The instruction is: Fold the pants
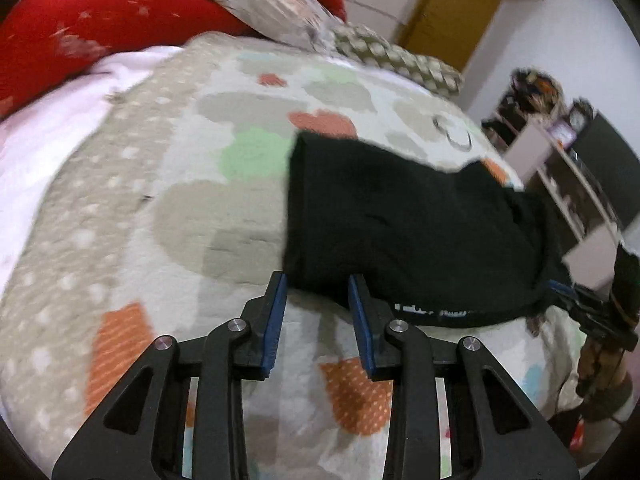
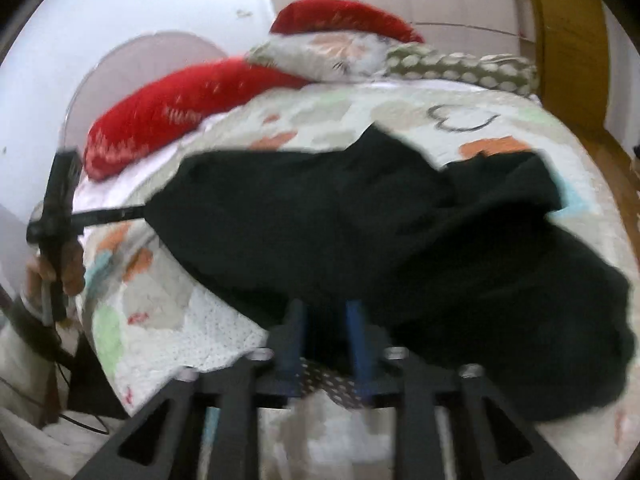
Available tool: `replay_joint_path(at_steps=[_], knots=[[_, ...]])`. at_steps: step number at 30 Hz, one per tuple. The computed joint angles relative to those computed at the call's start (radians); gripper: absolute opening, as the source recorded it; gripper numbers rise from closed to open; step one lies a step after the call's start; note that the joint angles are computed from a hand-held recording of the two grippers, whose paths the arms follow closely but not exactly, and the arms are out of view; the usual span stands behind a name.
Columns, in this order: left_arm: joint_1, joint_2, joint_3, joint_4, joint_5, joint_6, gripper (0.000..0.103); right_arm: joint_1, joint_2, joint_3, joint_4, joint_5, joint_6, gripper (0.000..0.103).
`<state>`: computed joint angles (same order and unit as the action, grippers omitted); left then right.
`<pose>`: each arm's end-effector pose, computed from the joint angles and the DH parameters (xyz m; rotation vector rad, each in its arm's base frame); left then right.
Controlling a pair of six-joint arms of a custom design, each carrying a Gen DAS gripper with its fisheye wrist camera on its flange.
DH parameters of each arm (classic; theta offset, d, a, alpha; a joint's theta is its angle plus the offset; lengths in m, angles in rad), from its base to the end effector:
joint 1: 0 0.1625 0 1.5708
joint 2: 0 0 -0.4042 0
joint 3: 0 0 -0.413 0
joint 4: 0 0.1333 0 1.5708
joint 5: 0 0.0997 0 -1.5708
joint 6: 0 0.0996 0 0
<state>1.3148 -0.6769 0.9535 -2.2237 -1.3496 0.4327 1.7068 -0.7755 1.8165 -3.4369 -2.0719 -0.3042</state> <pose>-0.0628 -0.8527 0.2492 0.9041 2.6991 -0.5119 0.1700 -0.6118 0.1031 0.2622 -2.4060 0.9973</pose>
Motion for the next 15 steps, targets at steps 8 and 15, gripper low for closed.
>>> replay_joint_path(at_steps=[8, 15], knots=[[-0.025, -0.006, 0.035, -0.089, -0.066, 0.020, 0.048, -0.089, -0.113, 0.070, -0.182, -0.016, 0.215, 0.056], [-0.052, 0.076, 0.000, -0.016, -0.025, 0.022, 0.048, -0.211, -0.085, -0.068, -0.061, 0.203, 0.399, 0.024]])
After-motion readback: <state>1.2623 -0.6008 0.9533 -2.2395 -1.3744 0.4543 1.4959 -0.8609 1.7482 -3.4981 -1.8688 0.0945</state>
